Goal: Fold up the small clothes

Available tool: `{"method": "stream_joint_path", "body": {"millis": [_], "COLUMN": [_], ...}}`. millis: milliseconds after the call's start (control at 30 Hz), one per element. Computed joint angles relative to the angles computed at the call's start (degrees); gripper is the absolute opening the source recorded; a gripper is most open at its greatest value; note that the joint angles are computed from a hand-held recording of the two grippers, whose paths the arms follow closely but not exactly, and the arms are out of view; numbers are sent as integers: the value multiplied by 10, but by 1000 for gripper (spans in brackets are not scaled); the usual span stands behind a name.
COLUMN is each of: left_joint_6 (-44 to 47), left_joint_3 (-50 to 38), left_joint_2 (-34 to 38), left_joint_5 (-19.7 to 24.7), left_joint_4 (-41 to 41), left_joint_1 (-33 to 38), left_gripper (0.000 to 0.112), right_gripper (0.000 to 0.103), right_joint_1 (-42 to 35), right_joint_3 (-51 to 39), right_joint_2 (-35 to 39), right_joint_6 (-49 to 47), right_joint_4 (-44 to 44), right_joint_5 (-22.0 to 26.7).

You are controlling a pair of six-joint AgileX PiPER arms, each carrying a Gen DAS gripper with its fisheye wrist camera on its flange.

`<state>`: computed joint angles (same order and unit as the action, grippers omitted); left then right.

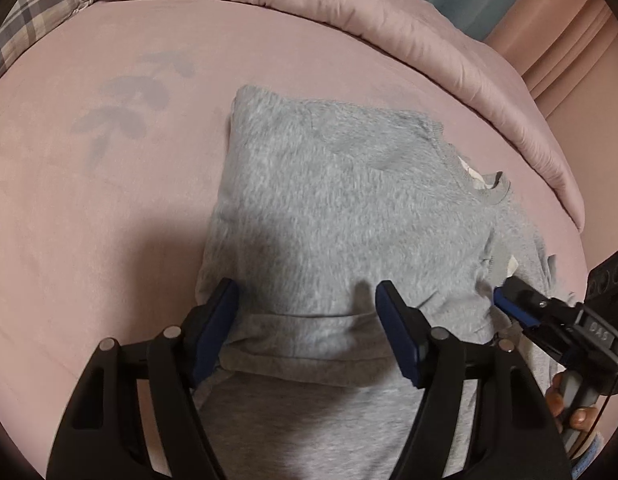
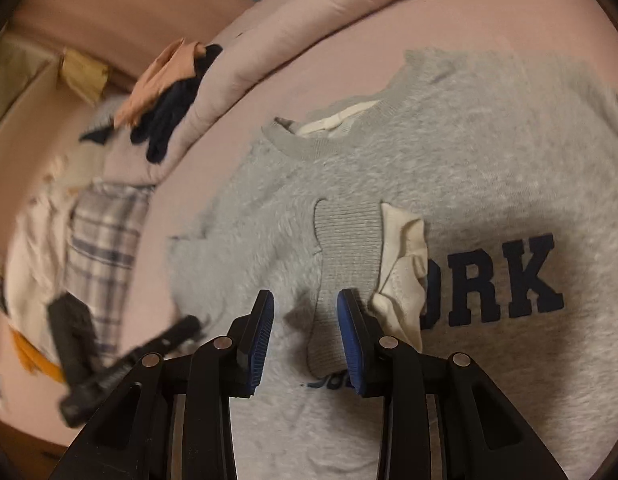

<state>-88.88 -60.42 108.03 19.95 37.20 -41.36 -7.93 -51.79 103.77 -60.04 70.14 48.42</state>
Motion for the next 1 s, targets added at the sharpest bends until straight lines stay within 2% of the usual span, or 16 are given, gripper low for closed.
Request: {"method": "stream_joint_path", "body": {"millis": [33,100,133,167,300,400,500,567,700,800,900,1000], "left_joint_6": [-1,-8,-17,-27,-77,-121,-103,-82,-5,35,77,121], "left_joint_3": [-4,-8,-5,-3,-1,4,-19,-42,-91,-143,-202,-255], "left_joint_2": [-1,-4,-8,-13,-35,-51,-45,-34,-3,29,66,102], "left_joint_5": [7,16,18,21,42,37,42,49,39,52,66,74], "left_joint_4": [1,2,7,12,49,70,43,23,-60,-94,-131,-176], "left_joint_1": [-2,-6,-10,-15,-41,-54,-65,-76,-84,-95,-103,-104], "left_gripper": [72,72,73,73,76,76,76,76,76,76,76,76], "right_gripper": [33,44,55,62,63,64,67,67,67,67,67,67], "right_joint_1": [-12,-41,-58,-91,-242,-351,-489,-546,-598,-611,-583,-570], "right_joint_3": [-5,-2,5,18,41,53,32,0,-43,-77,-96,-124], "right_joint_2": [1,-19,-31,-43,-62,-59,-26,2,31,77,84,108], "right_joint_6": [10,34,34,17,3,2,15,40,57,66,61,61], "right_joint_4": [-8,-31,-32,-24,-21,-19,-26,-37,-40,-17,0,21], "right_joint_5": [16,33,41,60,140,152,146,140,85,93,63,73]}}
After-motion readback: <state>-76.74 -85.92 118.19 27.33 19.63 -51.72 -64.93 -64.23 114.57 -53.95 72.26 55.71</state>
